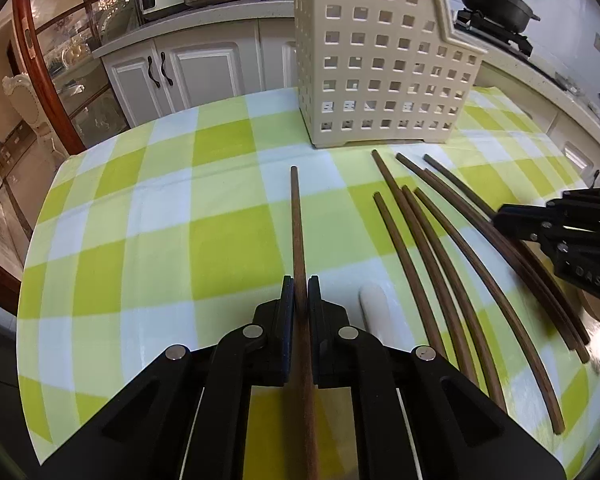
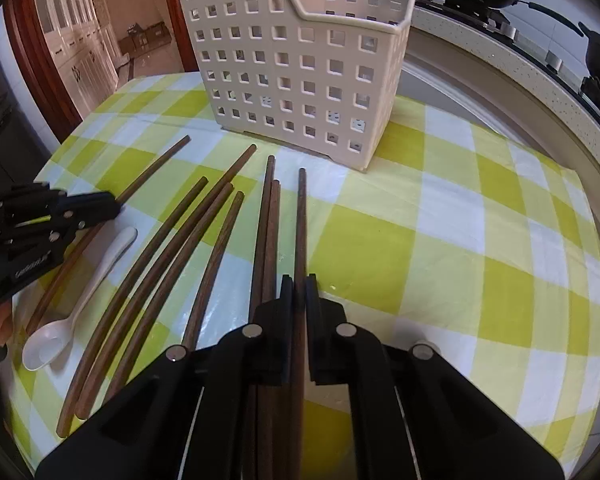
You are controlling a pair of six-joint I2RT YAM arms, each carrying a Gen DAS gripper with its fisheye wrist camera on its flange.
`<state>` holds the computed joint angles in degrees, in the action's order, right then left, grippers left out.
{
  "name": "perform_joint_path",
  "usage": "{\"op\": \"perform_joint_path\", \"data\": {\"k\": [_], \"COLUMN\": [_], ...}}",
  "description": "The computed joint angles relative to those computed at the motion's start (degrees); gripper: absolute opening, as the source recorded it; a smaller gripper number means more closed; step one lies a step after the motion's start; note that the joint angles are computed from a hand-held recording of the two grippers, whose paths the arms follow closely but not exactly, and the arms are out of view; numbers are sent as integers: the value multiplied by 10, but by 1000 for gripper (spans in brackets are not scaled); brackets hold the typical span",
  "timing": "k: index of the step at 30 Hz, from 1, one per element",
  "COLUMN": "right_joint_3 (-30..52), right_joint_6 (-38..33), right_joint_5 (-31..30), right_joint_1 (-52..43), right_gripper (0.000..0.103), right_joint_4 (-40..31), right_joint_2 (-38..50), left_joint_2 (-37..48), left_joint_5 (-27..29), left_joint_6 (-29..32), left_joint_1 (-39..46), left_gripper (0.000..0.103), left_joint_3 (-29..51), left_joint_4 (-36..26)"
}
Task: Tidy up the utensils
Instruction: 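Lower the left tool onto one brown chopstick and close it while the right tool grasps another, then lift the held chopsticks upright and carry both tools over the white caddy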
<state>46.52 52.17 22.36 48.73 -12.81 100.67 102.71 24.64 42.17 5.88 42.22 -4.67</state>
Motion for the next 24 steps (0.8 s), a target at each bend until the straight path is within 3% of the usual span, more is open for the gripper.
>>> {"op": "perform_joint_path", "data": {"k": [6,10,15,16,18,19,24], "right_joint_3": [-35,-41,-42,-44,-44,-43,-34], "right_joint_6": [28,53,83,90,108,119,166], "right_joint_5": [19,59,102,110,130,140,184], "right_joint_1": [29,66,106,113,132,143,182], "right_gripper": [6,6,6,6,6,6,6], "right_joint_4": [22,-4,-44,-51,-70,-84,-138], "right_joint_2": [-51,-98,-150,-160,-181,-189,-208], "left_joint_2": [-45,-96,-126,-125,-109,-99,-57], "left_joint_5": [59,104,111,108,88,83,22], "left_joint_6": [21,38,49,45,42,44,35], "left_joint_1": [56,95,104,101,87,81,35], "left_gripper": [5,5,5,7,24,40,40], "left_joint_3": [-18,-33,-39,-41,-34,-30,-25], "left_joint_4": [-38,-69,-80,-68,-61,-61,-27]}}
